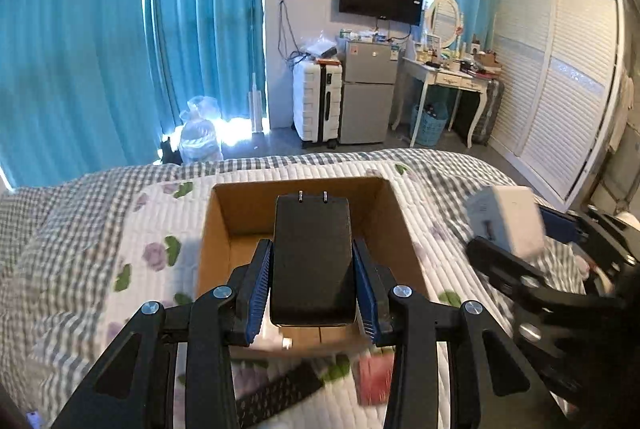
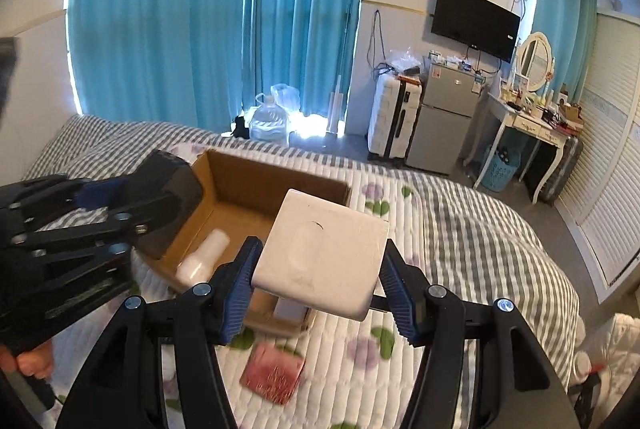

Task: Organize rigid objects
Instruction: 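Carry the adapter and charger into the box and open both tools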

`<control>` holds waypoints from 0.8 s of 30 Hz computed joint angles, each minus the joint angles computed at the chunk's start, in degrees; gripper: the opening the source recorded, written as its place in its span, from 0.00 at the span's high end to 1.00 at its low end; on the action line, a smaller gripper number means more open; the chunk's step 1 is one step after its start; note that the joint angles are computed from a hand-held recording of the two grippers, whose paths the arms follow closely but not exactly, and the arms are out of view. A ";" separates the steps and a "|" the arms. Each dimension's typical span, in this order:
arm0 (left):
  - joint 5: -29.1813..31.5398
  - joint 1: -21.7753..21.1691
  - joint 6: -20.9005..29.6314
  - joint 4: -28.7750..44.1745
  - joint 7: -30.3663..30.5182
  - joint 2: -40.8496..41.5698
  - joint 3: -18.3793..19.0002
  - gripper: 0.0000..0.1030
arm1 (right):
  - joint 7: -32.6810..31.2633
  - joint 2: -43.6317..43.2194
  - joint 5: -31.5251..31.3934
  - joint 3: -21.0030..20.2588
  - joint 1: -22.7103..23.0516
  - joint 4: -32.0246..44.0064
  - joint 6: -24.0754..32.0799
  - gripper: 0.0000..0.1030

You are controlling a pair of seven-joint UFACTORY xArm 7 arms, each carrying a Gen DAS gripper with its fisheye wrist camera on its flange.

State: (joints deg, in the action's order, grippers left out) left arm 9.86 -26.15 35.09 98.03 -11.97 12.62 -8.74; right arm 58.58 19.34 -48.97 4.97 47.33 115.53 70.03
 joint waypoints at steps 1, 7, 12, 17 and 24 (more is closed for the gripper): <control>1.50 -0.58 0.47 2.36 -0.80 2.45 0.42 0.62 | -0.62 0.49 0.24 -0.20 -0.68 0.24 -0.76 0.43; 0.35 -1.99 3.75 11.97 1.56 13.59 1.10 0.62 | -2.48 1.61 2.80 -1.29 -4.23 -1.86 -5.47 0.43; -1.66 -2.94 6.70 16.70 2.66 18.93 2.06 0.62 | -1.83 0.56 4.43 -1.33 -6.52 -6.67 -9.10 0.43; -2.62 -3.59 10.18 19.53 2.44 21.57 2.81 0.62 | -1.76 0.79 5.40 -1.14 -7.60 -8.55 -10.15 0.43; 1.07 -3.66 0.33 9.48 -0.55 13.66 4.83 0.17 | -1.88 1.62 4.53 -1.28 -6.59 -6.04 -8.76 0.43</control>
State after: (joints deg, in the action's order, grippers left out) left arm 10.93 -29.81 35.42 107.50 -12.53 26.28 -3.90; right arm 56.70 20.96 -44.44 3.69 40.73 109.49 61.27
